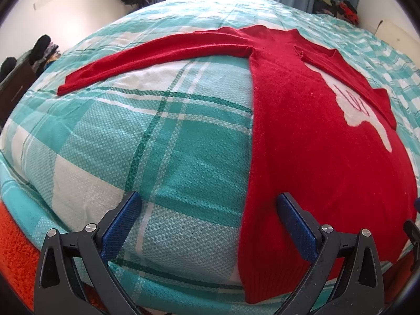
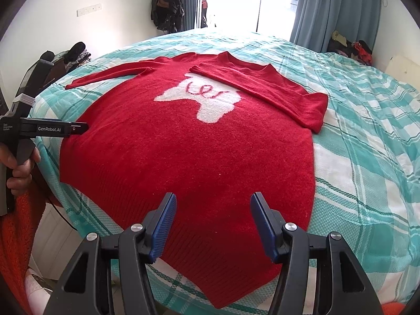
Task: Fold small clothes
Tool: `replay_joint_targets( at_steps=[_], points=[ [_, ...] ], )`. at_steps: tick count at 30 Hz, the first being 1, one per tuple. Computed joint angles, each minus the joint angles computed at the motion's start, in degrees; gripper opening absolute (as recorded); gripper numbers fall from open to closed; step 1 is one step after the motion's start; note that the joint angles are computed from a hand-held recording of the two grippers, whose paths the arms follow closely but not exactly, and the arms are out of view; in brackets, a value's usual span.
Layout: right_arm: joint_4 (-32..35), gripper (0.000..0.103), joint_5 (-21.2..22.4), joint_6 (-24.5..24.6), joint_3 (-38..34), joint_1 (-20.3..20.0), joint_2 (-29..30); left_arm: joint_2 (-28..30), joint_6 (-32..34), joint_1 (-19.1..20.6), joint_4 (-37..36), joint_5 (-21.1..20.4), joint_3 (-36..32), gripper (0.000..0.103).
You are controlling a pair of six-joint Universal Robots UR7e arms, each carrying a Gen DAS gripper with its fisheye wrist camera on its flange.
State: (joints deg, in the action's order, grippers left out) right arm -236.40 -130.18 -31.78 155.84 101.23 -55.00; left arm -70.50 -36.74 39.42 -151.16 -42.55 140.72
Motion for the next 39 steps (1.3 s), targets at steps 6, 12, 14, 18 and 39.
replay_joint_targets(
  at_steps=[6,12,14,18,39],
  points=[
    [0.1,0.059,0.7,0.5,0.4,-0.8,-0.9,-1.2,0.1,0.9,2.2,-1.8,-1.1,0.102],
    [0.1,0.059,0.8,0.9,0.5,-1.0,-1.3,-4.7,-2.4,3.0,3.8,-4.3,-1.7,0.102],
    [0.3,0.059,0.7,1.0,0.4,-0.9,-1.3,-6.4,-3.1,3.9,3.6,-5.6,-1.9,0.102],
    [-0.2,0.059,0.8,0.7,0.4,-0.8,-1.1,-11.3,-2.6,8.5,-0.5,-10.0,-3.4,0.102],
    [4.0,0.059,-0.4,1.8,-1.0,-1.5,-0.9,-4.4,2.3,36.2,-16.5,-23.6,-22.0,0.073]
  ],
)
